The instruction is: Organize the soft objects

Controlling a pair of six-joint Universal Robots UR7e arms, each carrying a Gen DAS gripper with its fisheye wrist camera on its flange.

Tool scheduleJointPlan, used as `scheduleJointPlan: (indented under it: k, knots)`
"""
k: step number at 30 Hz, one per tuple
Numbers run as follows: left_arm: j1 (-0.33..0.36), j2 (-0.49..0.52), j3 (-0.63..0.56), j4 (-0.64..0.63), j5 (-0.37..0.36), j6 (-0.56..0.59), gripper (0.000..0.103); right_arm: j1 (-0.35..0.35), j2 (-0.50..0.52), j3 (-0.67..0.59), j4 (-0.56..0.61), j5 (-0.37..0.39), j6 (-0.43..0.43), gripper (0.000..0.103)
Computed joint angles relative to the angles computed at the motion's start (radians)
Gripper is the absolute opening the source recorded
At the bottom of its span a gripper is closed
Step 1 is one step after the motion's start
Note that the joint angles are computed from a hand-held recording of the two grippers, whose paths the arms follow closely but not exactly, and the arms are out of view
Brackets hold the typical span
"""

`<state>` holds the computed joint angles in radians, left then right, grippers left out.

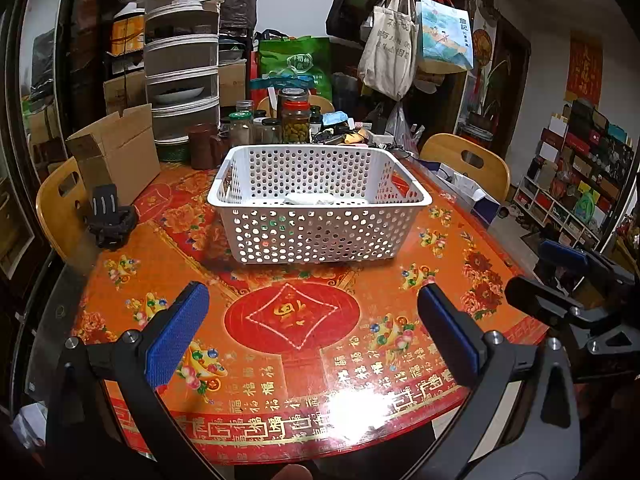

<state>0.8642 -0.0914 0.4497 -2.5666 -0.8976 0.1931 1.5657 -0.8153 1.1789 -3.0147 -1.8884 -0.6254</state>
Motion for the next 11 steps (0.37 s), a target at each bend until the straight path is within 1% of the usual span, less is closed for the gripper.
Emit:
scheduleJointPlan:
  k: [11]
  knots:
    - [0.0,0.001,0.0,-0.023,-0.001,0.029,0.103,0.0,0.002,-0.001,0.005,0.005,-0.004,0.103]
